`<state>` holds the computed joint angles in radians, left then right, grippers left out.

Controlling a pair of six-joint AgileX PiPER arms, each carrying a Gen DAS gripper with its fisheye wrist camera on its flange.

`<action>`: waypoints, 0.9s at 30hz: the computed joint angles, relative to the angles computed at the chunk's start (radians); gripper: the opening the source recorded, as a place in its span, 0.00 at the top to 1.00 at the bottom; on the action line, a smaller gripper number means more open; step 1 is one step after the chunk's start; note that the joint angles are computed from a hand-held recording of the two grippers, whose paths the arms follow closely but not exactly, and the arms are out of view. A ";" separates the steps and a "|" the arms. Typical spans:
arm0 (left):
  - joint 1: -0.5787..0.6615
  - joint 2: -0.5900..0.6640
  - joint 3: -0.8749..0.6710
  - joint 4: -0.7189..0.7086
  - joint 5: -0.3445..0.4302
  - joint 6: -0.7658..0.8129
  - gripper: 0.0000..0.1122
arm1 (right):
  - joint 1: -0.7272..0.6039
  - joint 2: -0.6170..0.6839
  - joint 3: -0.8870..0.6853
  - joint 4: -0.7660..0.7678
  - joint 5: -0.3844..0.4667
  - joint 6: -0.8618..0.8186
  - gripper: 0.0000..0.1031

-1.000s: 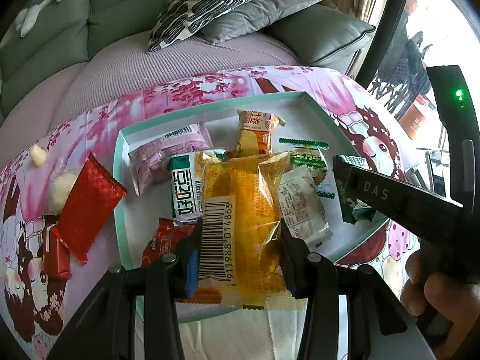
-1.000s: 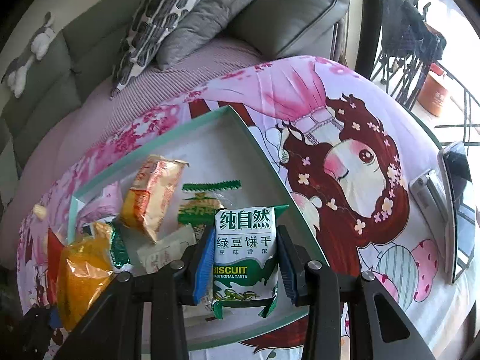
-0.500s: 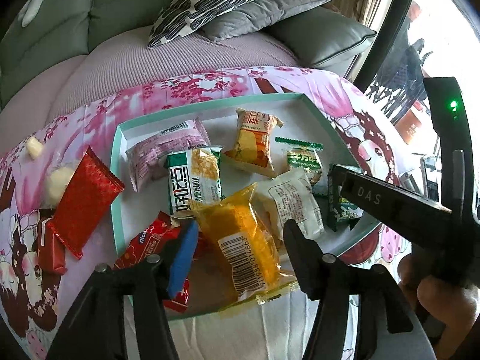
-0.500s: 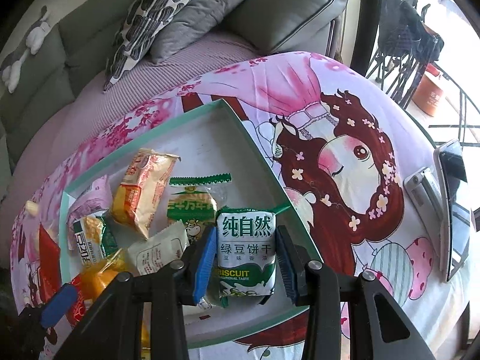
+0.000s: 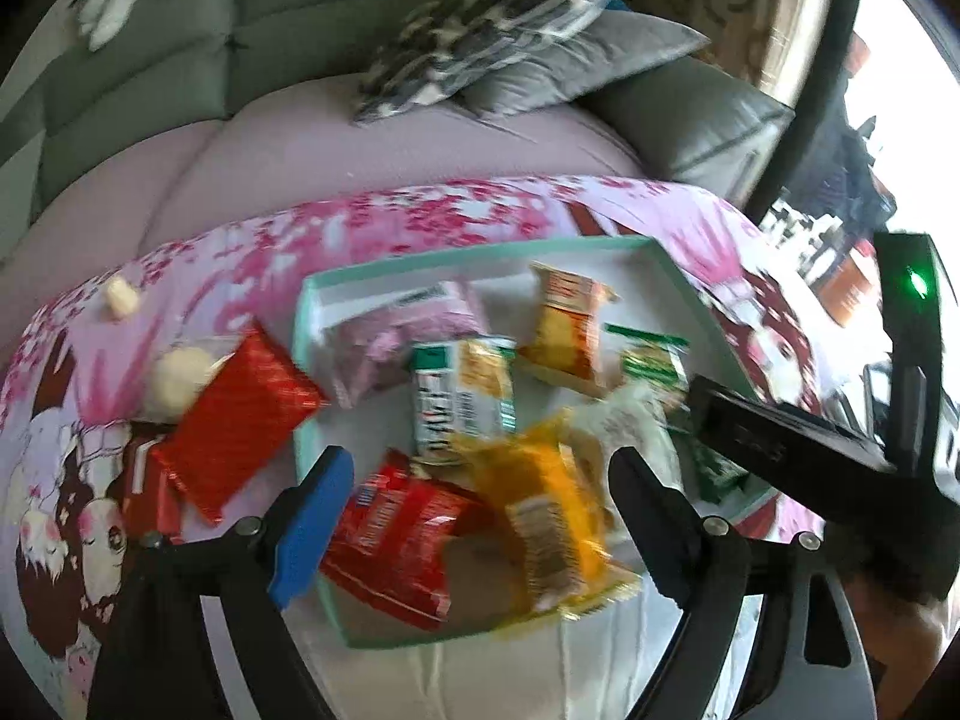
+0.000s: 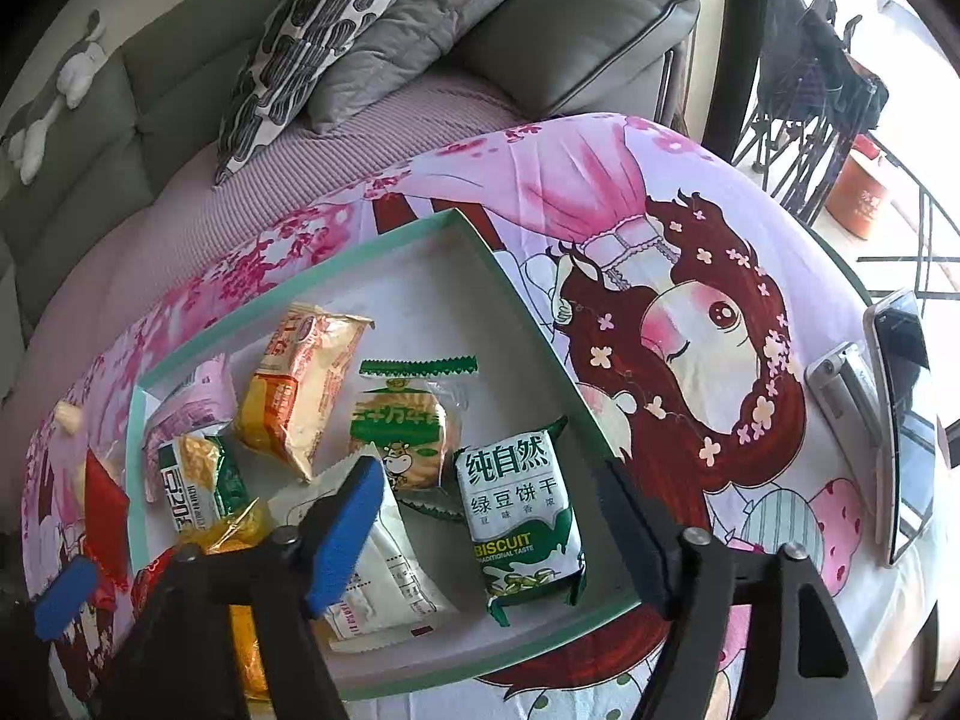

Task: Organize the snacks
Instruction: 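Open the left tool over the tray while the right tool releases the biscuit packet, then move both open tools back to the snack heap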

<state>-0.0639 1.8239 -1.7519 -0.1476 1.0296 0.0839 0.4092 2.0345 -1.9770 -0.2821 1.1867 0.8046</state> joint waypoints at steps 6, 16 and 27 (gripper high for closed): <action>0.055 0.031 -0.026 0.070 -0.020 -0.087 0.22 | 0.008 0.010 -0.019 0.002 0.003 -0.014 0.18; 0.180 0.017 0.009 0.014 -0.119 -0.052 0.09 | 0.044 0.035 -0.078 0.006 0.000 -0.052 0.03; 0.311 -0.011 0.098 -0.004 -0.308 -0.033 0.08 | 0.104 0.043 -0.088 0.057 -0.130 -0.147 0.00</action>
